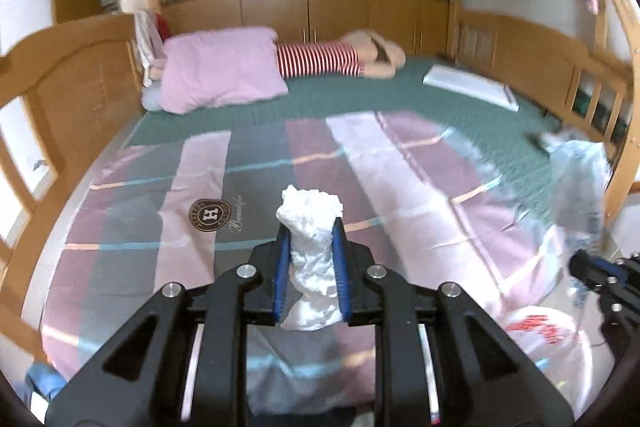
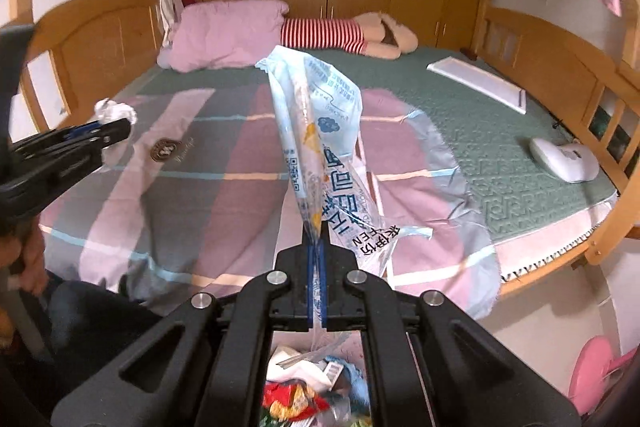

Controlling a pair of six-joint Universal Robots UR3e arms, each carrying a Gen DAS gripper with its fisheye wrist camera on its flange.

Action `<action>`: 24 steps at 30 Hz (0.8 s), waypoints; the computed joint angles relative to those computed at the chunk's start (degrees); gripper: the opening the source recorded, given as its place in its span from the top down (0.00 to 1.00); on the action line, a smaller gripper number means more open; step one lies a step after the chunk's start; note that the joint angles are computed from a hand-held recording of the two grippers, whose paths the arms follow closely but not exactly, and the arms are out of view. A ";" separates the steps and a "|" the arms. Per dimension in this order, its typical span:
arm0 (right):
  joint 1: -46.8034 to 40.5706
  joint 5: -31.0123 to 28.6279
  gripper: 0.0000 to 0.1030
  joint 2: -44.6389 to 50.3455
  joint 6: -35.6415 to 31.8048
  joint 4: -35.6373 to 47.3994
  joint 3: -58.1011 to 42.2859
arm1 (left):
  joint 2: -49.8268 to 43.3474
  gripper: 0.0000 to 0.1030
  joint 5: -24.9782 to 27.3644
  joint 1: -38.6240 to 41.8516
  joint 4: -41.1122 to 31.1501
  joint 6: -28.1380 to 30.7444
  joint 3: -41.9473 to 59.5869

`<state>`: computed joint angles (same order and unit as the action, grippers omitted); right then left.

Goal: Collect trash
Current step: 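Grasp the white tissue with the left tool while the right tool grasps the clear plastic bag, then carry the tissue and plastic bag over the wastebasket and release both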

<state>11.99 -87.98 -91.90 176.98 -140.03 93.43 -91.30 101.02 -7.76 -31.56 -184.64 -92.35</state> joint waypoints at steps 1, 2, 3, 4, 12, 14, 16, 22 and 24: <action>-0.70 0.91 0.97 -2.68 -0.14 -0.07 2.02 | 1.85 0.80 1.61 -1.61 -0.15 -0.75 -1.02; -1.53 2.22 0.97 -5.25 -0.25 0.24 3.66 | 3.48 0.80 3.62 -3.48 -0.42 -1.57 -1.66; -2.49 3.57 0.97 -7.73 -0.46 1.18 5.02 | 5.20 0.80 5.95 -5.53 -0.95 -2.43 -2.33; -3.10 4.38 0.97 -9.48 -0.54 2.10 5.83 | 6.57 0.80 7.39 -6.98 -1.21 -3.00 -3.10; -5.39 5.32 0.97 -22.26 -0.46 6.44 12.90 | 12.11 0.80 18.86 -19.80 -5.16 -7.90 -6.20; -5.55 5.21 0.97 -24.77 -1.02 6.71 14.32 | 12.34 0.80 20.67 -21.72 -6.03 -8.91 -6.13; -5.37 4.53 0.97 -26.13 -1.76 6.78 15.06 | 12.50 0.80 22.48 -23.40 -6.60 -9.54 -6.02; -3.14 -0.39 0.97 -28.17 -2.39 5.28 16.38 | 11.38 0.80 26.03 -26.81 -7.32 -10.61 -4.47; -3.30 -0.52 0.97 -28.68 -2.58 5.24 16.69 | 11.01 0.80 26.16 -27.07 -7.53 -10.62 -4.07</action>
<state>8.69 -88.50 -120.58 174.40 -134.79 110.12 -80.29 127.18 -34.83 -39.09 -195.26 -96.42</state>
